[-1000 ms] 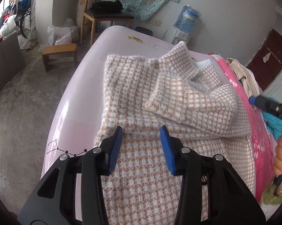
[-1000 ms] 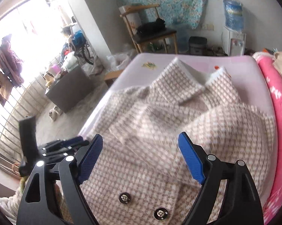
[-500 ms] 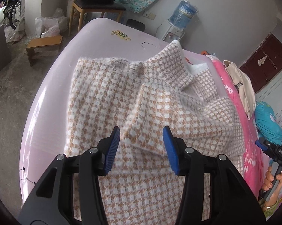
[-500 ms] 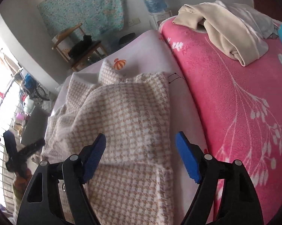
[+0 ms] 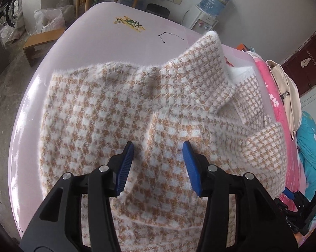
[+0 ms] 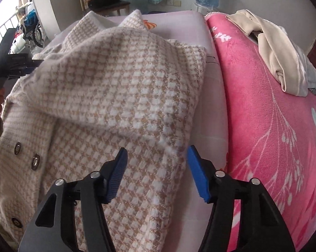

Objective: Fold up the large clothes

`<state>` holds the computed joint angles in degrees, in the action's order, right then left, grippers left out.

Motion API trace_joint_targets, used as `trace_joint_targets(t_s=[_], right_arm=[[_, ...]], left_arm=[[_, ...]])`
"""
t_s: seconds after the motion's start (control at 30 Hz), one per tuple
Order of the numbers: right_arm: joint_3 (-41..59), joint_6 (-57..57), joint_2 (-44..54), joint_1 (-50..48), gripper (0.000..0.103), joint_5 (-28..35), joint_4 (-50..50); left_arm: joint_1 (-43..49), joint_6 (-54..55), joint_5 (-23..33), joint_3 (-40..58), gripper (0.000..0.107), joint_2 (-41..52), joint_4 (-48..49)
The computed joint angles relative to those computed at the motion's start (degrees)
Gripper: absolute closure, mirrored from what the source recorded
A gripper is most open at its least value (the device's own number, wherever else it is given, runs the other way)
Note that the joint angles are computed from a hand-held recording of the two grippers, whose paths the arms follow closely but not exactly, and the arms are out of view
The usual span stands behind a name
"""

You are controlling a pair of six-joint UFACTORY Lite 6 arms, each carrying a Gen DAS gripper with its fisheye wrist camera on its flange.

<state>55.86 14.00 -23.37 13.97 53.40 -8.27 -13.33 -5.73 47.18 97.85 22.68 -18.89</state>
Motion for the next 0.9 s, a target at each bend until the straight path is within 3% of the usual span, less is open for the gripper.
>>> trace_joint_targets(t_s=[0.1,0.13,0.3,0.4,0.5,0.57,0.73,0.8,0.87,0.9], right_arm=[[-1.1,2.2,0.5,-0.3,0.069,-1.3,-2.1],[-1.5,3.4,0.2,-0.4,0.079,-1.3,-3.1],[-3.4,-2.7,-3.0,-8.4,0.087,-3.3,5.6],[-4.6,-5.7,-3.8,-11.8,0.088,-4.1,10.3],[-5.2,-6.1,-3.2,-13.4,0.088,-5.1,12.2],[-5.6,-5.1,-4.0,-13.0,0.088,-5.0,12.0],[-5.5,-2.1,-4.3,-11.6,0.088,-4.9,9.3],[-4.8,-4.5,-3.4,-12.2,0.088,-3.9,10.7],[-3.3,-6.3,-3.3,-12.3,0.08,-1.9,11.0],[-2.1,-7.6,-3.4,-12.3,0.068,0.0,11.3]], left_arm=[[-1.6,-0.2,-1.4,-1.0,0.08,-0.9,2.1],[-2.4,0.0,-1.6,-1.3,0.093,-1.3,3.5],[-2.1,2.9,-5.7,-8.7,0.097,-12.3,3.3],[-0.1,1.6,-9.2,-13.3,0.097,-16.9,2.4],[1.8,1.8,-7.2,-14.0,0.096,-12.0,-0.1],[2.1,2.7,-9.4,-16.9,0.096,-12.0,-1.9],[0.0,2.4,-14.2,-19.1,0.096,-16.0,-0.5],[-0.4,0.9,-13.4,-17.3,0.096,-14.7,2.1],[-0.6,-1.7,-10.1,-14.6,0.096,-11.1,5.2],[-0.3,-1.0,-10.1,-15.1,0.094,-10.7,4.5]])
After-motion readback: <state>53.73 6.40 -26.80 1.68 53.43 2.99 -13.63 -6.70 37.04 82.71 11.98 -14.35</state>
